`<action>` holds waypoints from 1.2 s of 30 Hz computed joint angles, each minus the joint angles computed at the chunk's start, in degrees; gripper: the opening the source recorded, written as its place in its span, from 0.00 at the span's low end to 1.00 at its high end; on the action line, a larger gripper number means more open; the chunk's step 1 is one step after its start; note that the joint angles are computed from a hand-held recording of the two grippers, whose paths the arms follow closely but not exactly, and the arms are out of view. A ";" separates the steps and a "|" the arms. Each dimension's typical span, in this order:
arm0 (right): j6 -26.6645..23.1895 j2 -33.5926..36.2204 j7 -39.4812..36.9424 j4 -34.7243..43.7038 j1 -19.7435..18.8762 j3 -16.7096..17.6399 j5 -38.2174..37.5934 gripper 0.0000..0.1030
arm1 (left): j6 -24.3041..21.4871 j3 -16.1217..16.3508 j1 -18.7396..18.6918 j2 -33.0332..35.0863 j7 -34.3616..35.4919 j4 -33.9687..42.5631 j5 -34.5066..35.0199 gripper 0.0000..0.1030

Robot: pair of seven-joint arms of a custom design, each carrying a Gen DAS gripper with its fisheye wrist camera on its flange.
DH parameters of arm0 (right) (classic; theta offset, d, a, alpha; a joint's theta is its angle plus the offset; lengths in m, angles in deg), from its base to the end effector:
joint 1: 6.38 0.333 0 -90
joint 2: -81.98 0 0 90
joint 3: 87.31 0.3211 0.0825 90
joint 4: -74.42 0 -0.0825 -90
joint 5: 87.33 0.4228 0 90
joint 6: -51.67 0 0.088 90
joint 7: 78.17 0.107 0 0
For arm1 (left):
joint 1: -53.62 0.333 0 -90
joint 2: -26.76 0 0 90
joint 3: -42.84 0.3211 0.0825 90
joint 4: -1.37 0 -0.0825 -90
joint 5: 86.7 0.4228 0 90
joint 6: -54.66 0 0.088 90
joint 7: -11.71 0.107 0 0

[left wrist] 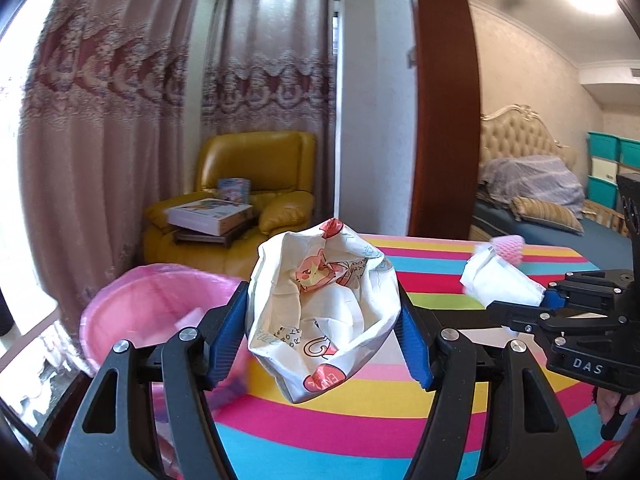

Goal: Collect trash
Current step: 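Carry the paper bag and wrapper over the pink bin and open both tools, then move both open tools back over the remaining foam items on the table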

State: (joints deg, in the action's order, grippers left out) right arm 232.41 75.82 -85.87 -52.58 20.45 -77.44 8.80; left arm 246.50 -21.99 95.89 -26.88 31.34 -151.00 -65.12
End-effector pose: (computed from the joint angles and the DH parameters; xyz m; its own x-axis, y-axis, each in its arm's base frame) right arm 0.4842 0.2522 0.4535 0.5986 -0.7996 0.0485 -0.3877 -0.3422 -0.8559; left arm 0.4051 -0.2428 0.4418 0.0686 -0.9974 0.0203 -0.3013 -0.0402 -0.9527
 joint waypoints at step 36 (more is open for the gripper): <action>-5.32 29.96 40.65 30.41 -1.33 11.08 -61.23 0.60 | 3.10 7.20 12.33 14.85 14.36 -6.48 -12.61 0.84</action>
State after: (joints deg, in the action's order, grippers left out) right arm 227.08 105.78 -45.21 -22.16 19.12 -66.36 -52.42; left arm 249.60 -14.79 108.22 -12.03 45.70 -157.48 -77.72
